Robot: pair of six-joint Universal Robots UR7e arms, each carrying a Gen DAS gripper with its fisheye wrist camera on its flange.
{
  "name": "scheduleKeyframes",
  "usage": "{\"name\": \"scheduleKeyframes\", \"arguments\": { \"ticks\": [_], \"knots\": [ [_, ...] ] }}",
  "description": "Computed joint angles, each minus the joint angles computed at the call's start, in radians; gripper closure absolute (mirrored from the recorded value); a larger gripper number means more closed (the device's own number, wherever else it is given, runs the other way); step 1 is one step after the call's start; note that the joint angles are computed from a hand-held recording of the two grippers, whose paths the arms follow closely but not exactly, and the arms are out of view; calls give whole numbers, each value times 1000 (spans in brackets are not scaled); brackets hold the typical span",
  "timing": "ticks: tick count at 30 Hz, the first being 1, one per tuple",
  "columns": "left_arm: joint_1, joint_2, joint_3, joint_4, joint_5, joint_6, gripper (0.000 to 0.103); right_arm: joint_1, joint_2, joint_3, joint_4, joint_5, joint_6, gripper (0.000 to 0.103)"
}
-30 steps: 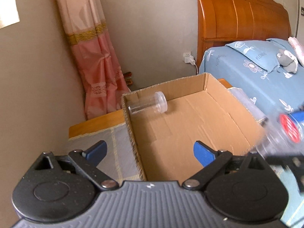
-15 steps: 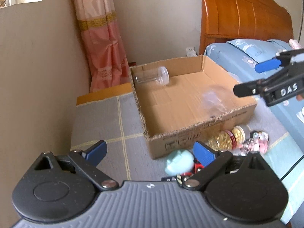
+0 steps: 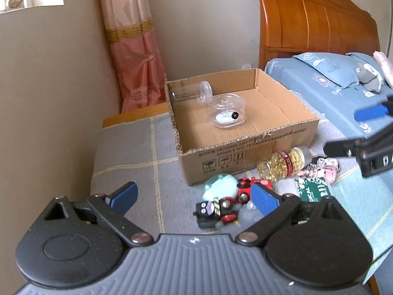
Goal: Organize rigid objects
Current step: 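Grasp the grey toy elephant with the left tool while the right tool grasps the white MEDICAL bottle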
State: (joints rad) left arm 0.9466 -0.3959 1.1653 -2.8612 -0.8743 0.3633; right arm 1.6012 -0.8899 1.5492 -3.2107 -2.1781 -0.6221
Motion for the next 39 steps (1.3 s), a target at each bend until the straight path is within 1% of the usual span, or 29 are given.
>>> {"name": "scheduleKeyframes", "arguments": {
  "ticks": [5, 7, 10, 14, 17, 21, 23, 26, 30, 34, 37, 39],
  "knots": [
    [-10, -13, 80, -104, 65, 16, 5, -6, 22, 60, -103, -37, 67, 0],
    [-6, -26, 108, -114, 60, -10, 4, -11, 36, 70, -121, -39, 104, 0],
    [4, -36, 130, -104, 61, -52, 4, -14, 66, 52, -96, -57, 167, 0],
    [9, -33, 140, -125, 89, -56, 4, -10, 124, 6, -118, -84, 174, 0],
    [13, -35, 152, -149, 95, -65, 4, -12, 157, -28, -115, -93, 202, 0],
    [18, -44, 160, -141, 81, -89, 4, -23, 160, -29, -95, -79, 227, 0],
    [18, -41, 158, -142, 82, -88, 4, -31, 147, -8, -91, -58, 245, 0],
    [15, -35, 154, -140, 85, -84, 4, -34, 126, 22, -85, -51, 268, 0],
    [12, -31, 147, -122, 63, -89, 4, -35, 103, 63, -96, -71, 257, 0],
    [12, -24, 122, -67, 16, -125, 4, -39, 87, 103, -132, -79, 237, 0],
    [16, -8, 86, -20, -38, -153, 4, -38, 99, 112, -166, -107, 186, 0],
    [15, 12, 61, -13, -55, -157, 4, -44, 102, 121, -178, -110, 163, 0]
  ]
}}
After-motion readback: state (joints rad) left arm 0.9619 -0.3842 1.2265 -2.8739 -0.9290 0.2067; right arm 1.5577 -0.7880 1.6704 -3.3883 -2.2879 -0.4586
